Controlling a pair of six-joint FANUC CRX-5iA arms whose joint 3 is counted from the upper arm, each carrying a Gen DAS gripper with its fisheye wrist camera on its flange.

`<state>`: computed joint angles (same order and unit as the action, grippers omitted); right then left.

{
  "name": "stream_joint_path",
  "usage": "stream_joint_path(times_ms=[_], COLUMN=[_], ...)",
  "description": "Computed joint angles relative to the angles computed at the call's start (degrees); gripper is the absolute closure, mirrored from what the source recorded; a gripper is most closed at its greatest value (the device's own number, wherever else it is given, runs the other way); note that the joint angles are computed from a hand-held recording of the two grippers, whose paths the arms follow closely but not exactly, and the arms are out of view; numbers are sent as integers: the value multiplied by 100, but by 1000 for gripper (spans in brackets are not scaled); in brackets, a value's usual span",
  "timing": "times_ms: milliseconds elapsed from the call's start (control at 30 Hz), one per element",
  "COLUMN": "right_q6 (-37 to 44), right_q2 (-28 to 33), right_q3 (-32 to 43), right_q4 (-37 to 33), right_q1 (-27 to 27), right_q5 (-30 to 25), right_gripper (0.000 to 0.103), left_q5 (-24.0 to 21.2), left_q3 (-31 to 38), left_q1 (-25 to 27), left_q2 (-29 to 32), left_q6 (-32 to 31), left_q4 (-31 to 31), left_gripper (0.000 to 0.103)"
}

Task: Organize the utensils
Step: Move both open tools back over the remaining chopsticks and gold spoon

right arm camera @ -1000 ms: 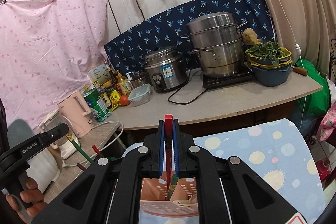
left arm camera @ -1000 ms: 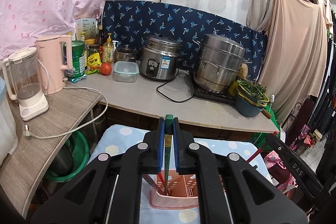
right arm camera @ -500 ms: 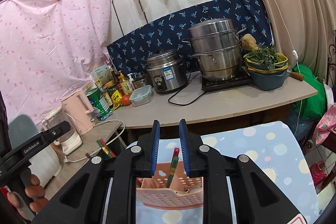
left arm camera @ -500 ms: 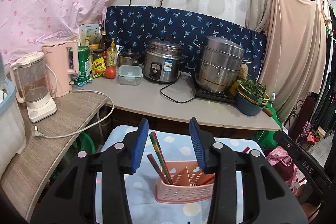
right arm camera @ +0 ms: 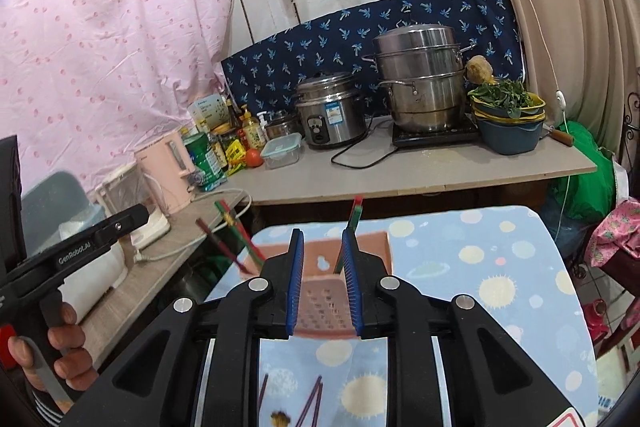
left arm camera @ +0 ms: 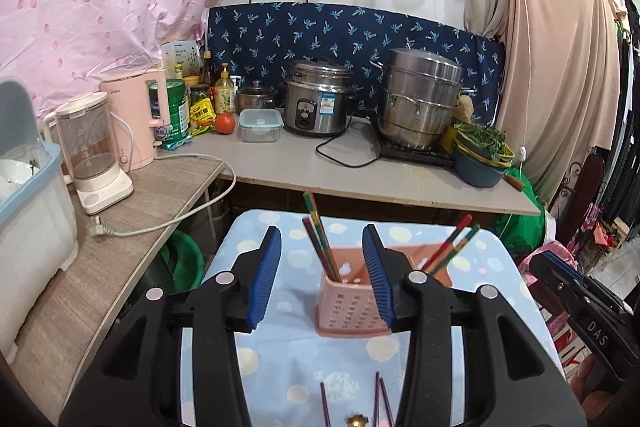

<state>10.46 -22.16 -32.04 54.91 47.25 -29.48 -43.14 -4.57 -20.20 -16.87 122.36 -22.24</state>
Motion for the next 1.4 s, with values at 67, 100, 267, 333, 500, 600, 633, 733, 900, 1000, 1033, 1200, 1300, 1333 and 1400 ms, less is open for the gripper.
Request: stream_joint_path(times_ms=[67,100,267,333,500,600,633,733,900,1000,1033,1200,1300,1333,1400], right_q6=[-14,-38,-191,-229,-557,-732,-786,-950,-1219,-1320,-1342,-1456,-1472,-1480,-1537], right_q2=[-159,-230,-572,-685,-945,-1088,-1115,-1152,-1107,-1026,-1001,-893,-795,-775,-757], right_q3=[-151,-228,-623,-757,-1142,-1338,-1387,-1520,-1708,-1780,-1790,-1831,-1830,-1837,-1873], right_q4=[-52,-55,-183,-318,-550,-832,-896,-1084,-1310,-1420,-1450,-1493,-1442,-1452,-1415], right_q1=[214,331,1003,1284,2007,2386,2493,2806,3249,3391,3404,3453,3465,3447,3431], right_q5=[-196,-328,-984,-1222,-1803,-2046,-2104,-2278,-2379,-2320,-2279,-2152,-2176,-2139,-2104], right_gripper=[83,83,83,83,83,83,83,83,83,83,83,83,83,83,83], left_q5=[-52,-94,-488,-524,-763,-890,-943,-965,-1058,-1075,-1092,-1095,-1112,-1103,-1085], left_q3=[-142,-229,-547,-747,-1182,-1418,-1490,-1755,-2143,-2356,-2402,-2645,-2686,-2704,-2737], left_q1=[8,-2,-321,-320,-497,-599,-639,-622,-698,-693,-726,-710,-735,-726,-750], left_q2=[-113,-185,-482,-607,-886,-1012,-1037,-1117,-1191,-1214,-1208,-1291,-1269,-1268,-1250], left_q6=[-60,-72,261,237,376,440,468,431,505,493,536,523,533,506,489], left_q4=[91,110,-300,-186,-159,-125,-119,105,255,373,361,506,530,572,624], left_gripper=[63,63,63,63,63,63,63,63,63,57,55,55,55,55,54])
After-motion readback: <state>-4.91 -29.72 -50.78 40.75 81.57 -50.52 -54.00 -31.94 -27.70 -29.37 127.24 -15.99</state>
